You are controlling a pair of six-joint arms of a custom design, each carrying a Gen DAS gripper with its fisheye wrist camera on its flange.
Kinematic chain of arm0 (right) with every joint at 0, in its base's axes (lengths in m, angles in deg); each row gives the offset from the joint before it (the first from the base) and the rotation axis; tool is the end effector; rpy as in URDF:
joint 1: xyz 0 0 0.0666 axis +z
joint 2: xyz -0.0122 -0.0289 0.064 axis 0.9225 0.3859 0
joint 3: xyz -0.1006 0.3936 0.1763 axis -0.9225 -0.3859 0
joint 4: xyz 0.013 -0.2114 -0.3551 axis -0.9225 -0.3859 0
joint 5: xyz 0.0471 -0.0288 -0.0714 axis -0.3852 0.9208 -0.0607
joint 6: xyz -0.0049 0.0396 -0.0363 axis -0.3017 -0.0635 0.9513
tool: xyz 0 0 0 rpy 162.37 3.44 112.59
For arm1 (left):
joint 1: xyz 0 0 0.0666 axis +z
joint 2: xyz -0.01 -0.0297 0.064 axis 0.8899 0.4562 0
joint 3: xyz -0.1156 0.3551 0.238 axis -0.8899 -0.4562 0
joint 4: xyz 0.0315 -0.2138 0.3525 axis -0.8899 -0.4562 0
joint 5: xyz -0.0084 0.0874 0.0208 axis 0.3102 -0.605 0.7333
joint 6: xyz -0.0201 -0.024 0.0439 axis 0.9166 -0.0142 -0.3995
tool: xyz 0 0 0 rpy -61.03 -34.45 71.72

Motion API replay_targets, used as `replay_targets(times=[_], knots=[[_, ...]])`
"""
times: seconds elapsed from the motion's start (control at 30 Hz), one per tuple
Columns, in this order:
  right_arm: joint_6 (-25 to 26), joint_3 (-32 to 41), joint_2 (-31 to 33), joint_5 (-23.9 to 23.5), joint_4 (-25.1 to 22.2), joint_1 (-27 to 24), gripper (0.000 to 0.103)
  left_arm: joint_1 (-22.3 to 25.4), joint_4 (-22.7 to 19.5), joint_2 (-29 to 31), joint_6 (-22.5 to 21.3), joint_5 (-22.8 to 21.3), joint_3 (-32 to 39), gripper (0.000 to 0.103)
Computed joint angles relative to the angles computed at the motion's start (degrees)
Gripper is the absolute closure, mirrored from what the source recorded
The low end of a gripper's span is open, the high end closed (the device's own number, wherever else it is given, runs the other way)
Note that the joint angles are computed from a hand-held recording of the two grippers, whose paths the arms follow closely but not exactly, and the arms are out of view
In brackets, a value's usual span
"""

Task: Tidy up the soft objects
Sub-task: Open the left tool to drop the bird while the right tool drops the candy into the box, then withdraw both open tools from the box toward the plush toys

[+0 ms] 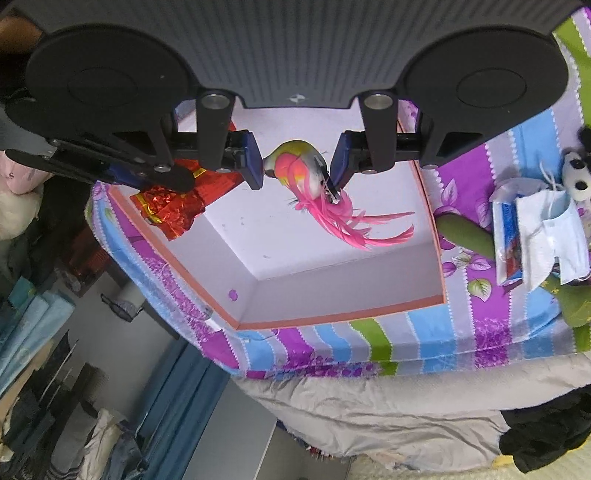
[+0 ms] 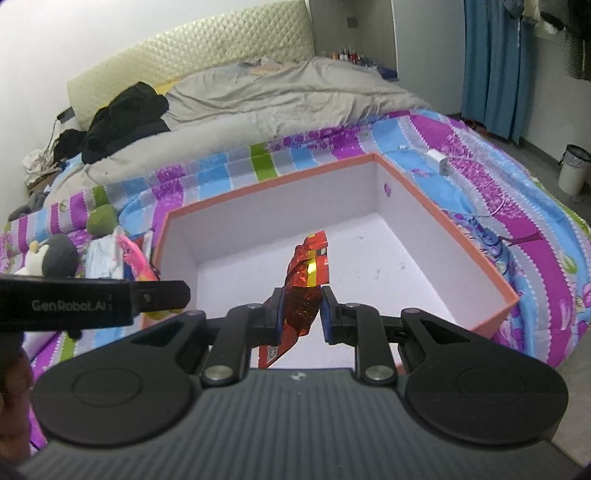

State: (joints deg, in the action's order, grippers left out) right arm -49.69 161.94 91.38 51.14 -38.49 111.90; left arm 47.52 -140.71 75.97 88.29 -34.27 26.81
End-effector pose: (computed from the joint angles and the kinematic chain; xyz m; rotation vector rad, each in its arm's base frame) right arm 0.4908 0.4556 0.5142 0.3272 2.2942 0.0707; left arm 0.6031 -0.1784 0.5361 0.4874 2.4448 -0.5379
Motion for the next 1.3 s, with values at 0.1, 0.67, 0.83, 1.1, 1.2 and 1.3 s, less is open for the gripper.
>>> replay_targets(times=[0.1, 0.67, 0.83, 1.1, 1.2, 1.3], knots=[[-0.3, -0.2, 0.8, -2.5, 0.1, -1.2, 0.079, -0.2, -1.2, 2.5, 0.0, -0.5, 2.4, 0.057], [-2.5, -0.1, 2.3, -6.7, -3.0, -2.4, 0.055, 0.3, -1.3, 4.0, 0.6, -0.1, 2.3, 0.043], [-2.7, 0.1, 1.5, -5.6, -2.9, -1.2, 0.055, 0.6, -0.1, 0.9, 0.2, -0.3, -0.3, 0.043], [-2.7, -0.2, -0.3, -3.1, -2.7, 1.6, 0.055, 1.7, 1.4, -4.9, -0.1, -0.4, -5.2, 0.043], [-2.9, 0.3, -0.6, -2.0, -3.2, 2.7, 0.055, 2.1, 2.0, -7.2, 0.1, -0.3, -7.1, 0.043], [-3.2, 0.3, -1.2, -0.9, -3.3, 3.9, 0.055, 2.8, 2.9, -9.7, 0.6, 0.5, -9.3, 0.043]])
